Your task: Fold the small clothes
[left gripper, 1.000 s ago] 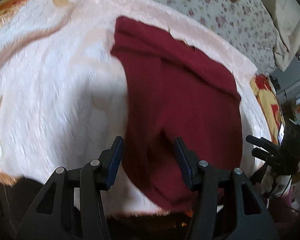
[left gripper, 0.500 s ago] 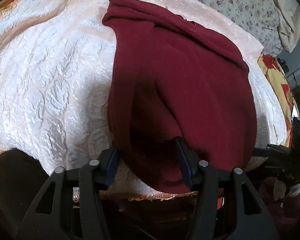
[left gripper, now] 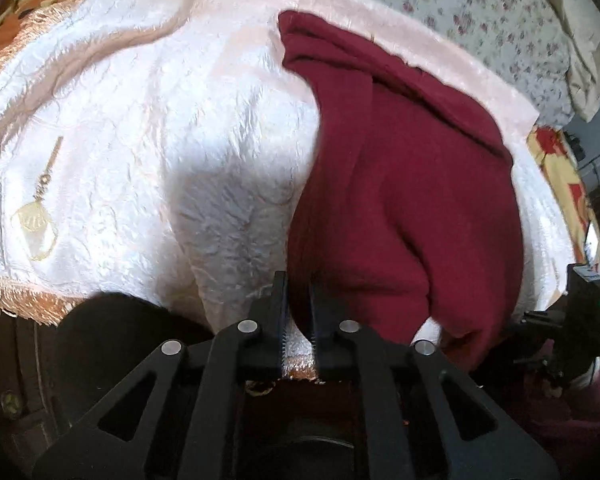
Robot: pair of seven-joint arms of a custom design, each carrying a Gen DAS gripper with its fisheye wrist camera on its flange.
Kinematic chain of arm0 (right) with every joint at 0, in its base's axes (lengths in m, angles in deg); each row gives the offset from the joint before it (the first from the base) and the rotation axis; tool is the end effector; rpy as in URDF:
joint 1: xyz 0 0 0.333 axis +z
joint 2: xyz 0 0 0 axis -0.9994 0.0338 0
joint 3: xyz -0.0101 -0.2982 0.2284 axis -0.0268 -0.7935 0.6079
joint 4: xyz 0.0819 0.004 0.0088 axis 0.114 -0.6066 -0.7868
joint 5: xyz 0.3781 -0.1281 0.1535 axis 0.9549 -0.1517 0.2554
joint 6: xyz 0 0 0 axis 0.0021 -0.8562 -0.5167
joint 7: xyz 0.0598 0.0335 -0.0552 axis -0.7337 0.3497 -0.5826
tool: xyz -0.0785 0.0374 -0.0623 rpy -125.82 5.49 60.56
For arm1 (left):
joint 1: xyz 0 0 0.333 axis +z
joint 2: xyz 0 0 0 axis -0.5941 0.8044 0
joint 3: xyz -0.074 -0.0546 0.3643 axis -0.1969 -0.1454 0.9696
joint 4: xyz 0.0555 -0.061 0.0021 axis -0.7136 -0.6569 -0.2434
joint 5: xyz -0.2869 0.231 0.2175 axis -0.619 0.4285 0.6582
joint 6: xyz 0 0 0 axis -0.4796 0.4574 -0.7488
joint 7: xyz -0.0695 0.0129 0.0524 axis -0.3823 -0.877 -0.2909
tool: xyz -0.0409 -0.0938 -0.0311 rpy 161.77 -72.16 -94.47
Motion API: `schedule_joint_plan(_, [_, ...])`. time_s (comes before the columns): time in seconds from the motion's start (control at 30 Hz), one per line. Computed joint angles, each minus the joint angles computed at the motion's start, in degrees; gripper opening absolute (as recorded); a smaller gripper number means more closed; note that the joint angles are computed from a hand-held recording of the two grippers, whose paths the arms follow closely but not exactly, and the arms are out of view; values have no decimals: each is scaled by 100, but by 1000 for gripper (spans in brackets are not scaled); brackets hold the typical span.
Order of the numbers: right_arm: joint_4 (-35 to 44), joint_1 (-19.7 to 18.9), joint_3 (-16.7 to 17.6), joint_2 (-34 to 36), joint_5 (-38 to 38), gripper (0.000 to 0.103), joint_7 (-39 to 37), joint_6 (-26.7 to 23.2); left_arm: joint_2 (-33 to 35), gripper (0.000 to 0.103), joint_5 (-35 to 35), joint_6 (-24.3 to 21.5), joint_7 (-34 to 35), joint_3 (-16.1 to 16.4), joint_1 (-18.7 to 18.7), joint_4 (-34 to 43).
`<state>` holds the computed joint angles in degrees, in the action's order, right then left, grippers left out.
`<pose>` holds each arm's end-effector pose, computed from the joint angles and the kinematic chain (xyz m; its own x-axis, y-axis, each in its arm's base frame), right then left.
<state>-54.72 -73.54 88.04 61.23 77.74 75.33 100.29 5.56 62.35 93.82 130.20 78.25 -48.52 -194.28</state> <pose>0.5052 0.2174 0.3168 0.5617 -0.5367 -0.6297 -0.8033 -0.5358 -0.2599 0.4630 -0.1342 0.3868 0.1628 -0.9520 0.2592 -0.9082 -0.2472 -0.3376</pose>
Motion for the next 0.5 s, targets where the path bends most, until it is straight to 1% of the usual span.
schedule_joint_plan(0.03, [18,19,10,26,-79,64,35,-29,29,27,-62,-76,64,17,-35,13])
schedule_joint_plan(0.07, [30,43,19,52,-167,64,87,-34,52,34,-79,-81,84,9,-37,11])
schedule_joint_plan(0.1, [34,58,26,74,-213,64,125,-22,70,44,-76,-47,82,-14,-34,8])
schedule_joint_plan(0.13, [50,63,31,103,-232,64,154,-22,108,48,-110,35,128,-24,-53,15])
schedule_joint_plan(0.23, [121,78,84,203,-99,64,149,8,150,55,49,58,36,-105,-16,30])
schedule_joint_plan(0.3, [126,47,129,215,169,64,-59,-70,243,59,12,51,66,-130,-55,98])
schedule_joint_plan(0.33, [122,44,144,203,263,64,-153,-110,267,59,26,12,92,-153,-62,119])
schedule_joint_plan(0.43, [98,-33,148,97,693,64,-674,-451,327,59,166,-221,225,-221,-55,233])
schedule_joint_plan(0.5, [106,-57,115,86,913,64,-868,-604,363,59,-134,-262,507,-208,-117,263])
